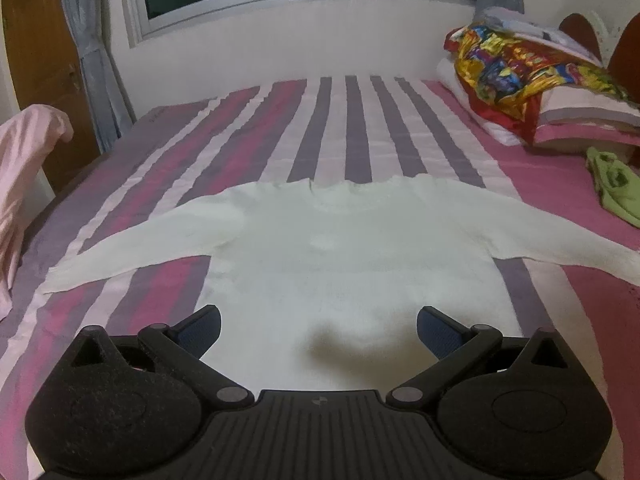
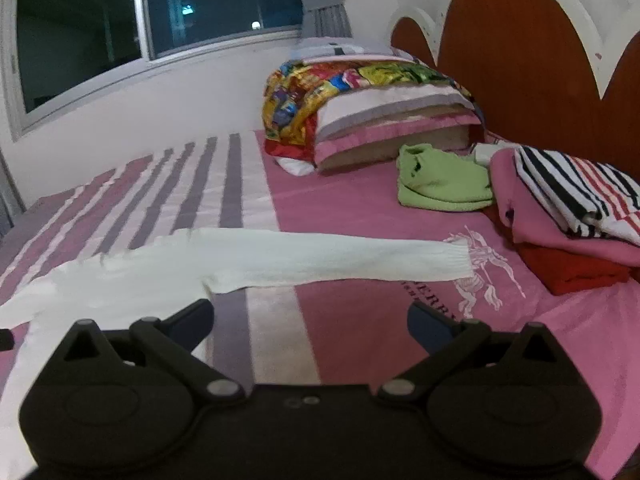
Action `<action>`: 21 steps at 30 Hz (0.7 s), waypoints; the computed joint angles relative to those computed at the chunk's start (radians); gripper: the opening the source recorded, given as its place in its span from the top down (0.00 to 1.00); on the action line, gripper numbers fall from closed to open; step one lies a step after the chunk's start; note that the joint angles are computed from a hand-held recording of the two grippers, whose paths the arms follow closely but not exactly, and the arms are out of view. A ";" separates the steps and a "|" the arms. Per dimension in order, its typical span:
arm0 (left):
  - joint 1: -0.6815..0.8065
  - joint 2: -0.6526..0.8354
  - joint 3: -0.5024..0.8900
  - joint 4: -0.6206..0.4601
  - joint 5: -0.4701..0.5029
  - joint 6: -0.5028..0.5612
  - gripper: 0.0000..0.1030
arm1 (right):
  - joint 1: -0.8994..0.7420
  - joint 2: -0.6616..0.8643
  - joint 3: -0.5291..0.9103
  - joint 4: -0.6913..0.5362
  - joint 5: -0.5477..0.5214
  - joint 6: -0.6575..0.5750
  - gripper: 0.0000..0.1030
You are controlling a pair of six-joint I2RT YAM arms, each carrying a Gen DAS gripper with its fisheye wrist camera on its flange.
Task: Fold small clothes
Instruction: 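Move the right gripper to the sweater sleeve cuff and grasp it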
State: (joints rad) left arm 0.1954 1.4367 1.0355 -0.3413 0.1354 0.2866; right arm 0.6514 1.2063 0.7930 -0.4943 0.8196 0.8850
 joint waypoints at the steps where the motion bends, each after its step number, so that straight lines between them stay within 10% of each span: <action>1: -0.014 0.030 0.017 0.010 -0.015 -0.008 0.00 | -0.037 0.007 -0.011 0.036 -0.023 -0.030 0.00; 21: -0.162 0.448 0.287 0.114 -0.193 -0.098 0.00 | -0.659 0.324 -0.094 0.515 -0.464 -0.213 0.23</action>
